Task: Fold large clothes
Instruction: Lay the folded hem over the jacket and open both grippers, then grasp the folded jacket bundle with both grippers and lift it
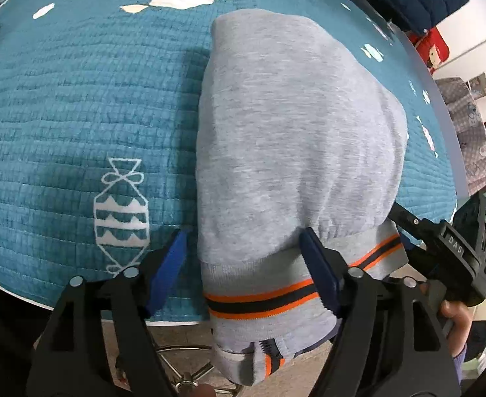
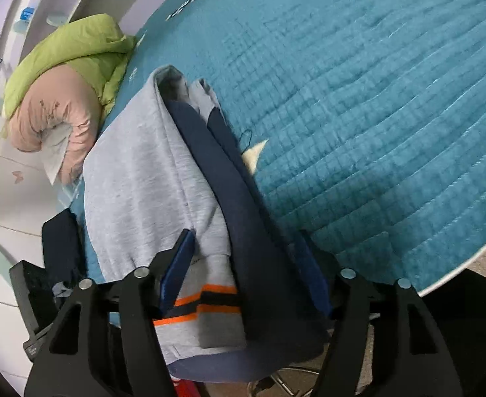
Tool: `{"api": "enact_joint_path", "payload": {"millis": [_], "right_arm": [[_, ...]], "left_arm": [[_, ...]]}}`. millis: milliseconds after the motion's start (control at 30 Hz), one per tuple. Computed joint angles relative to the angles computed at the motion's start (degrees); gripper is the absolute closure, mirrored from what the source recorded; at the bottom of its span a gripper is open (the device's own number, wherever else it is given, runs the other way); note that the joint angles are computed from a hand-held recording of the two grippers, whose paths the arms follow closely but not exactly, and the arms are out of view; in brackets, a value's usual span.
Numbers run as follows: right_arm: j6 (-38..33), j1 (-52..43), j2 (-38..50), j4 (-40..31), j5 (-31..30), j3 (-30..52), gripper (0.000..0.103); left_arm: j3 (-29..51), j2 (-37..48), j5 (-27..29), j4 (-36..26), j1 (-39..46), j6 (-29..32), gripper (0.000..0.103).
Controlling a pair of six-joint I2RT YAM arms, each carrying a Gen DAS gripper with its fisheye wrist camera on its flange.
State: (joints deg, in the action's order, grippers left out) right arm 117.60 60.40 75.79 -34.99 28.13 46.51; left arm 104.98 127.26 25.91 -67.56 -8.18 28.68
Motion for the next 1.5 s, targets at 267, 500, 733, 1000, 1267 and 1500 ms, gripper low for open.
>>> {"api": "enact_joint_path", "payload": {"millis": [267,500,733,1000,1267,1500], "right_arm": [[-5.44,-0.18,-1.70,7.21,-1.64,-1.63,0.041],[-7.44,-1.63,-0.79,8.61,-4.59,-0.42,0.041],[-4.82,-3.24,1.96,11.40,-3.81,-1.87,0.035],[-9.65,-6.63,1.05,21.38,-7.68,-6.16,0.045],[-21.46,-8.11,10.37,-0.30,-4.60,19.92,0.073],[-33.71,-10.86,24.28,-12.66,-4.05,47.85,0.073]], "left_arm": [[0.07,0.16,-0.07,-0.36,0.04,-1.24,0.028],[2.09,1.68,2.97,-5.27,1.08,-0.82,0.020],[-5.71,-1.61,0.64,0.47,-1.60,-1.96,0.012],[-6.41,-3.24,-0.37,1.58,-2.23,-0.52,0.021],[-5.75,-9.80,1.07,2.54,-1.69,2.38,0.046],[13.51,-5.50,7.12,-8.94,3.66,4.54,0.046]]}}
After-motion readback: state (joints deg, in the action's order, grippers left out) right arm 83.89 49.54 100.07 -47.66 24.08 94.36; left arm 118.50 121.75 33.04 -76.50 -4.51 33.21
